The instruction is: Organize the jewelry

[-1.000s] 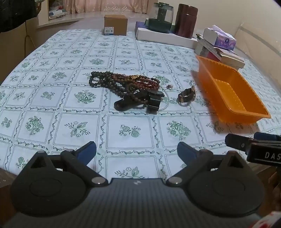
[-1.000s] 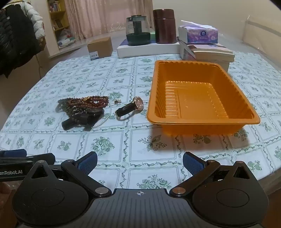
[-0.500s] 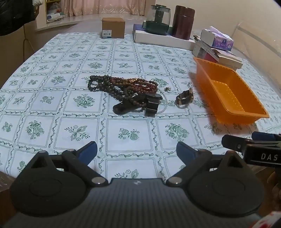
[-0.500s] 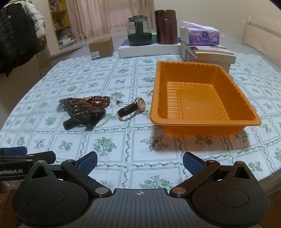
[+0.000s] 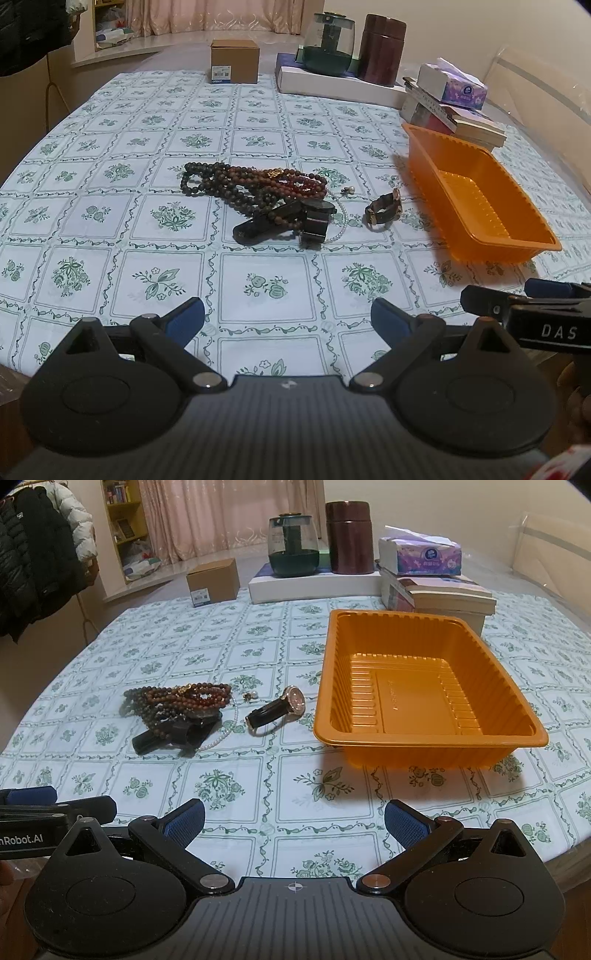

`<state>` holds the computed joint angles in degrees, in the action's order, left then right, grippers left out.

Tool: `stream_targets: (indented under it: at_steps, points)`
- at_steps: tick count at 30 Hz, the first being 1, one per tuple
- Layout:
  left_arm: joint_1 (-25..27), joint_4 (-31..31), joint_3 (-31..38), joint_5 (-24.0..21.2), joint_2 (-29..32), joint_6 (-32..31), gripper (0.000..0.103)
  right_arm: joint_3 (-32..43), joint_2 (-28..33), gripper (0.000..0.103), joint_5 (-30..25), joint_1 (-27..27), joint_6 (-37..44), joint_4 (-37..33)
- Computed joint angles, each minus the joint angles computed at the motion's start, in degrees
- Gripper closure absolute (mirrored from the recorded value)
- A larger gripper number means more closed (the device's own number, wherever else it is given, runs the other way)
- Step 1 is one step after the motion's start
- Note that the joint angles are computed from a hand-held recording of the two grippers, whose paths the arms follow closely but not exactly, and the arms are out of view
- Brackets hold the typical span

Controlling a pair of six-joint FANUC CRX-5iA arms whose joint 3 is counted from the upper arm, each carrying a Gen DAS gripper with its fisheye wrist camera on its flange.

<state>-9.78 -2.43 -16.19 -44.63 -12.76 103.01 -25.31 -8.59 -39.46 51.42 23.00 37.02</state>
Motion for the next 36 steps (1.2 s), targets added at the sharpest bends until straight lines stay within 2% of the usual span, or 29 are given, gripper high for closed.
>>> stream_targets:
  at_steps: [36]
  points:
    - [0.0, 0.2, -0.3, 0.1, -0.2, 0.0, 0.007, 0.2, 0.2, 0.0, -0.3, 0.1, -0.1, 0.1]
